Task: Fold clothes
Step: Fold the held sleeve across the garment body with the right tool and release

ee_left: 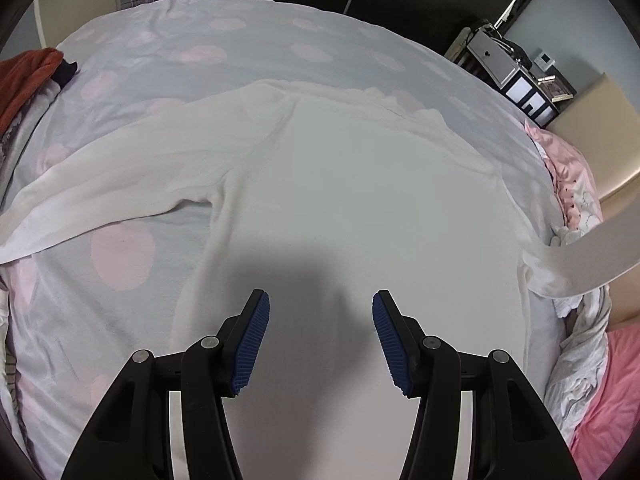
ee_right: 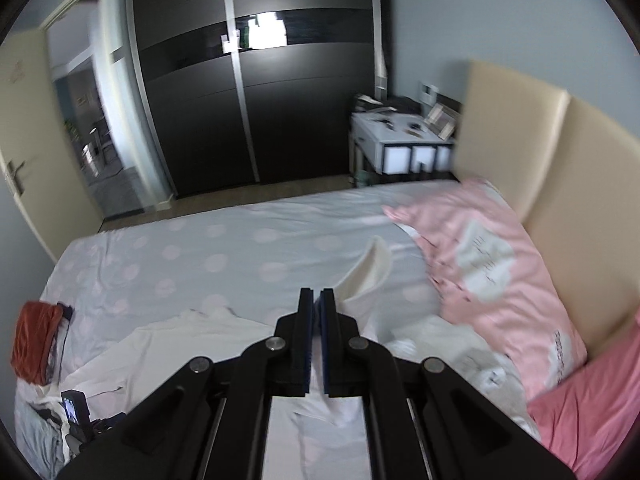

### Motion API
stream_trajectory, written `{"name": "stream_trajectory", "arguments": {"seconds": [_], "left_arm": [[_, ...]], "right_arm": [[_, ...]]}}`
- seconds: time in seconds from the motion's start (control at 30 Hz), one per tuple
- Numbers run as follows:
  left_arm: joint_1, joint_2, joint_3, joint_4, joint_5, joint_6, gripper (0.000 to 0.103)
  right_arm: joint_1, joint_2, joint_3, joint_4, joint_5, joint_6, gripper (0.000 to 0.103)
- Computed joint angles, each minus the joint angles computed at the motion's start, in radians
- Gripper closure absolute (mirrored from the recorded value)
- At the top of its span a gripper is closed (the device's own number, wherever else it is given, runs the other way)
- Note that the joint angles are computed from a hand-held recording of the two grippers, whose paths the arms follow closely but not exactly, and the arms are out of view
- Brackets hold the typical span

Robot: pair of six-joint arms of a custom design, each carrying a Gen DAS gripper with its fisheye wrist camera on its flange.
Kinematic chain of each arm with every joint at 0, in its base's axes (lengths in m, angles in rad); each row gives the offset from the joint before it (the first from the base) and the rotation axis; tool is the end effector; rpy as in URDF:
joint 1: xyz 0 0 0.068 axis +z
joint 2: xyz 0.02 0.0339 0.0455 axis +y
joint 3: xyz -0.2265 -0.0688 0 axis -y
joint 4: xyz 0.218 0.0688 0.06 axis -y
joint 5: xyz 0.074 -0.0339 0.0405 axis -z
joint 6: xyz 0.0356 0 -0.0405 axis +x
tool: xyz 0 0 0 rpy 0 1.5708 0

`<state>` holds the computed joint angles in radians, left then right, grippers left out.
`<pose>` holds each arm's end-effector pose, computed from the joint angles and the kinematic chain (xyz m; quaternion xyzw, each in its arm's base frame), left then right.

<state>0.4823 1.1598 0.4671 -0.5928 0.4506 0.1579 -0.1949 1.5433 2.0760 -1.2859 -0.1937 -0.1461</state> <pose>0.1537 0.0630 0.1263 -0.1245 0.9573 -0.1663 0.2011 0.2471 -0.0418 0.4278 -0.0161 0.9140 0.0203 0.4050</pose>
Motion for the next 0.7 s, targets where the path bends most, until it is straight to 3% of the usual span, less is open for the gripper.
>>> {"name": "stream_trajectory", "arguments": {"seconds": [0.17, 0.33, 0.53, 0.7], "left_arm": [[0.103, 0.032, 0.025, -0.026, 0.044, 0.094, 0.047], [0.179, 0.142, 0.077, -0.026, 0.085, 0.141, 0.047], [0.247, 0.201, 0.135, -0.037, 0.113, 0.182, 0.047], [0.287, 0.272, 0.168, -0.006, 0.101, 0.203, 0.047]], "right_arm": [[0.354, 0.071, 0.06, 0.033, 0.219, 0.151, 0.1], [0.595, 0.188, 0.127, 0.052, 0.354, 0.275, 0.1], [0.766, 0.327, 0.107, 0.161, 0.368, 0.379, 0.1], [0.854, 0.431, 0.008, 0.295, 0.326, 0.433, 0.1]]}}
